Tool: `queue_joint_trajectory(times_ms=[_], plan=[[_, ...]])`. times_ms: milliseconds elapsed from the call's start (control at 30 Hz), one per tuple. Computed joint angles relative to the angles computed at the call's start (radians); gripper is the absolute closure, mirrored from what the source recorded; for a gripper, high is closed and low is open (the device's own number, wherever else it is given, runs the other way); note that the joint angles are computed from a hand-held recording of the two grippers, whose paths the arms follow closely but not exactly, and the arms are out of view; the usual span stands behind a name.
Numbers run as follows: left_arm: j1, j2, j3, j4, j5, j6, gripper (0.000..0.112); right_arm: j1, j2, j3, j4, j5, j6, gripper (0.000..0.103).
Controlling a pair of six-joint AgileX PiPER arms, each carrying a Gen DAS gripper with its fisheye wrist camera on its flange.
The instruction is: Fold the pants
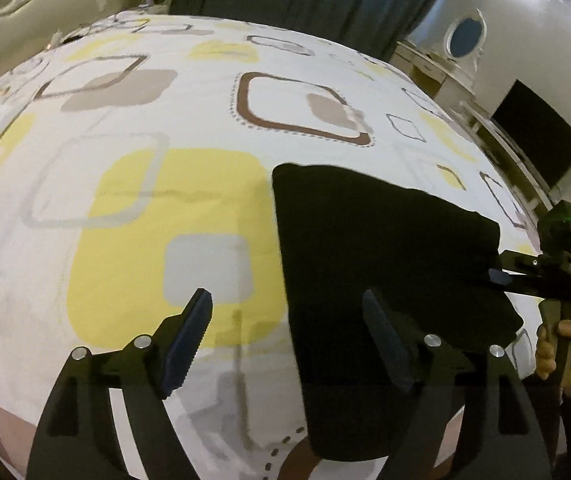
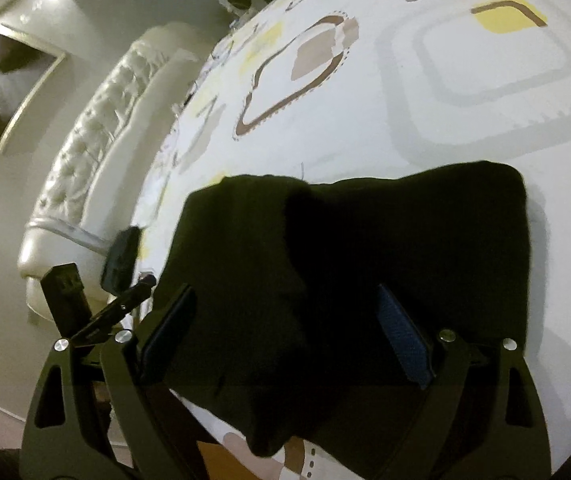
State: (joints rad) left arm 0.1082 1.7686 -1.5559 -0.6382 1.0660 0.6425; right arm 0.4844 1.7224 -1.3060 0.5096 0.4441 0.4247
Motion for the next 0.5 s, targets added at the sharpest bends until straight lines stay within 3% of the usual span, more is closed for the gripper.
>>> queue_joint_trajectory(times_ms=[100,167,233,300,433,500], plan=[[0.03,0.017,0.012,-0.045,0.007,0.017,0.033,0.024,0.046,-0.069,-0.09,0.052,0.067,0.013],[0.037,0.027,0.011,-0.06,0.009,0.016,0.033,0.042,0.076,-0.125,-0.192,0.104,0.142,0.018],[0.039,0.023,0.022,-0.06,0.0,0.022,0.033,0.043,0.088,-0.139,-0.217,0.127,0.166,0.058],[0.038,0.02,0.025,-0.064,0.002,0.025,0.033,0.025,0.068,-0.095,-0.149,0.102,0.112,0.077],[0.042,0.015,0.014,-0.058,0.009,0.035,0.033,-0.009,-0.015,-0.007,-0.022,0.053,-0.016,0.099],[0.041,0.015,0.0,-0.059,0.024,0.031,0.033,-0.016,-0.048,-0.01,-0.058,0.067,0.003,0.099]])
